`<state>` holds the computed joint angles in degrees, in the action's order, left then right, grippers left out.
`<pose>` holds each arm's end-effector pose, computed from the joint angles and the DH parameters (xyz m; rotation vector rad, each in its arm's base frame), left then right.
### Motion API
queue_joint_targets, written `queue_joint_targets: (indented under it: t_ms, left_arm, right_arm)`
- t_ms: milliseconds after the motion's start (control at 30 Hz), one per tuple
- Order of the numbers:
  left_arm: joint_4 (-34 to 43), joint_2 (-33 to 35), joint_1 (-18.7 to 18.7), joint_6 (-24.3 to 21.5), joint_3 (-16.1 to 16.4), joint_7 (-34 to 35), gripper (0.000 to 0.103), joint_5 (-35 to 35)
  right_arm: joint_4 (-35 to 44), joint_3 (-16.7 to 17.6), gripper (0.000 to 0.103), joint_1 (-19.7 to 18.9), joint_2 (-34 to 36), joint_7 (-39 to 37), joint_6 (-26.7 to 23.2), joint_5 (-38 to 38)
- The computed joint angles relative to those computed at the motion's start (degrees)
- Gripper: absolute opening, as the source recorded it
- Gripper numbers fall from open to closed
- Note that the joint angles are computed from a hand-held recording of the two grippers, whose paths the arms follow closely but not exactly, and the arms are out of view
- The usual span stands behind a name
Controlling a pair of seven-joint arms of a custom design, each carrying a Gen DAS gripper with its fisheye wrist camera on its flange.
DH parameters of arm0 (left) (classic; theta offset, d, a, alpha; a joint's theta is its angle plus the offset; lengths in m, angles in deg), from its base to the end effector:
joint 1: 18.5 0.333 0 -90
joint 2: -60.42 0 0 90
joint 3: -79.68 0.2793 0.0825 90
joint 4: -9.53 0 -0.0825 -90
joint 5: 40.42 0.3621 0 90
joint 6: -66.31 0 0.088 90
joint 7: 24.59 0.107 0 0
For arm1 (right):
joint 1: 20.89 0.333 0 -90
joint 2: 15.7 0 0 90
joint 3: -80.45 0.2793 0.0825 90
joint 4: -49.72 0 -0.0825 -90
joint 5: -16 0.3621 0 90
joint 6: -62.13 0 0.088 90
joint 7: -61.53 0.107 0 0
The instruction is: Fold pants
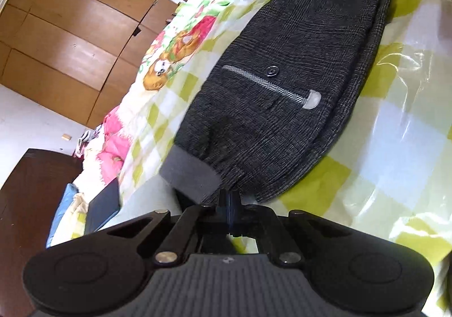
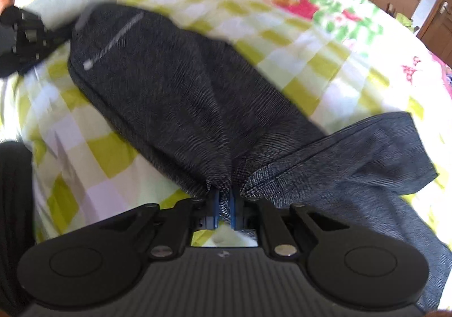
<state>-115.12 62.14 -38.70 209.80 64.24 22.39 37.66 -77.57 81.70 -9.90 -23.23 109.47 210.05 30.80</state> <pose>0.4380 -0.3220 0.3812 -0.7041 2.0788 -0.1813 0.5172 0.1078 0.4593 -2.4832 1.0609 -0.4555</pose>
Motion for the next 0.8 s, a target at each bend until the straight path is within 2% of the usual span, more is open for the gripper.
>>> queue_joint_targets:
  t_ms: [100, 133, 167, 200, 233, 267, 367, 400, 433, 467, 500, 533, 633, 700, 800]
  left_arm:
    - [0.5, 1.4, -0.5, -0.7, -0.1, 2.9, 0.028, 4.1]
    - [0.4, 1.4, -0.4, -0.2, 0.1, 3.3, 0.035, 4.1]
    - [0.7, 1.8, -0.4, -0.4, 0.3, 3.5, 0.038, 4.1]
    - [1.1, 2.4, -0.5, -1.4, 0.4, 3.2, 0.047, 5.4]
    - [1.2, 3.0, -0.8, -2.6, 0.5, 2.7, 0.051, 7.6]
    - [1.5, 3.7, -0.9, -3.0, 0.6, 2.7, 0.052, 8.8]
    - [2.8, 5.3, -1.3, -3.0, 1.1, 1.2, 0.052, 10.0]
    - [3.3, 5.6, -1.3, -3.1, 1.3, 0.9, 0.048, 8.9]
    - [3.6, 5.4, -1.0, -2.4, 1.5, 1.3, 0.038, 6.4]
    - [3.3, 4.9, -0.8, -1.5, 1.6, 2.0, 0.034, 4.2]
    - [2.8, 4.3, -0.7, -1.3, 1.7, 2.1, 0.022, 3.5]
    - [2.2, 3.6, -0.7, -1.4, 1.7, 2.1, 0.019, 3.5]
    - [1.1, 1.8, -0.6, -1.0, 1.3, 0.7, 0.019, 3.5]
    - [0.6, 1.3, -0.7, -1.3, 0.9, 0.3, 0.019, 6.1]
    - [0.6, 1.8, -0.5, 0.1, 0.7, 2.4, 0.027, 7.2]
  right_arm:
    - [0.1, 0.1, 0.009, 0.2, 0.8, 0.3, 0.2, 0.5]
    - [0.3, -0.1, 0.009, 0.1, 0.7, 0.1, 0.0, 0.7]
    - [0.6, -0.2, 0.009, 0.1, 0.7, 0.0, -0.3, 1.0]
    - [1.0, -0.4, 0.009, -0.1, 0.8, -0.1, -0.8, 1.3]
    - [1.2, -0.5, 0.009, -0.2, 0.9, 0.0, -1.1, 1.6]
    - [1.5, -0.5, 0.009, -0.3, 1.1, 0.3, -1.3, 1.5]
    - [1.3, -0.2, 0.009, -0.3, 1.2, 0.9, -0.9, 0.9]
    - [1.2, -0.1, 0.009, -0.3, 1.2, 1.1, -0.9, 0.8]
    - [0.9, 0.0, 0.009, -0.3, 0.9, 1.2, -0.8, 0.5]
    - [0.7, 0.0, 0.009, -0.2, 0.8, 1.1, -0.7, 0.4]
    - [0.6, -0.1, 0.009, -0.2, 0.5, 1.0, -0.8, 0.6]
    - [0.7, -0.2, 0.009, -0.2, 0.3, 0.9, -1.3, 1.0]
    - [0.5, -0.5, 0.009, -0.3, -0.9, 0.8, -2.3, 2.1]
    - [0.5, -0.6, 0.009, -0.4, -1.3, 1.0, -2.2, 2.3]
    - [0.7, -0.4, 0.009, -0.5, -1.2, 1.2, -2.0, 1.9]
